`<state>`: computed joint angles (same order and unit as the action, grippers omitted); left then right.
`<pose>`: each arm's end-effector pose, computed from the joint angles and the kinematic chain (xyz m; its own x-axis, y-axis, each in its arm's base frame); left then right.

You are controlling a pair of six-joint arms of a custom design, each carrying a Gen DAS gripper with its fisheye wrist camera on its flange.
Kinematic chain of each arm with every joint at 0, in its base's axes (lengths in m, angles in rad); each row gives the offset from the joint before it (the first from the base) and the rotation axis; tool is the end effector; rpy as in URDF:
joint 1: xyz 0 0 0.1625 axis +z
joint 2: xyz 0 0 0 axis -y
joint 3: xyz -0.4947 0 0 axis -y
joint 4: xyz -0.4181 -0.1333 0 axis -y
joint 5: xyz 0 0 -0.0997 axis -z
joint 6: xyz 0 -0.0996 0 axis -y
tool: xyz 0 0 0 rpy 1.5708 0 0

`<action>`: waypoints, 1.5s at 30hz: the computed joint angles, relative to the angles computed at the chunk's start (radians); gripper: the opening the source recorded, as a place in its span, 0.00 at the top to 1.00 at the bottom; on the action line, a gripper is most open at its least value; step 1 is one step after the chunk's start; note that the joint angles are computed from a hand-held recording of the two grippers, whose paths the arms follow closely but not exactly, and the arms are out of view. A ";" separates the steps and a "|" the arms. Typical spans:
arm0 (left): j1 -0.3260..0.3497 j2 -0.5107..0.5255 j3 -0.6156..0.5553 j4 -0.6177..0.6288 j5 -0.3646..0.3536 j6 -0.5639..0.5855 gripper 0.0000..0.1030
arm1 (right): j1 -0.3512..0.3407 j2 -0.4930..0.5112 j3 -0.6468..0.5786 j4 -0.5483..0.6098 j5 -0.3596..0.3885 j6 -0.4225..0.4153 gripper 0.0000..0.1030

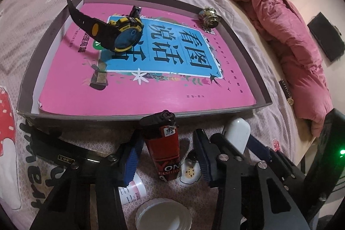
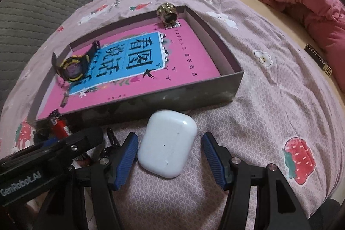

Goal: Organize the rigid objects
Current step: 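Close the right tool on the white AirPods case while the left tool approaches the red lighter, then grasp the red lighter with the left tool while the right tool holds the AirPods case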

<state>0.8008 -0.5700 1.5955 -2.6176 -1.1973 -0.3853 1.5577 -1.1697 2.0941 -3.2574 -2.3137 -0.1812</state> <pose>-0.3899 -0.6458 -0.0186 -0.8860 0.3257 -0.3300 0.3917 0.9066 -0.1568 0.0585 -0.5686 0.3000 -0.7201 0.3385 0.6057 -0.1223 0.7973 -0.5910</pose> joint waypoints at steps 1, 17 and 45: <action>0.000 0.000 0.000 0.000 -0.001 -0.002 0.53 | 0.006 0.013 -0.005 -0.010 -0.022 -0.018 0.40; -0.001 0.001 -0.014 0.033 0.007 -0.042 0.68 | 0.005 -0.002 0.040 -0.145 -0.002 -0.183 0.48; -0.032 -0.027 0.042 -0.038 0.035 0.077 0.79 | 0.010 -0.037 0.087 -0.261 0.055 -0.307 0.48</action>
<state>0.7692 -0.5971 1.6378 -2.6560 -1.1625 -0.3079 1.5680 -1.2065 2.1814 -3.5184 -2.2592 -0.4882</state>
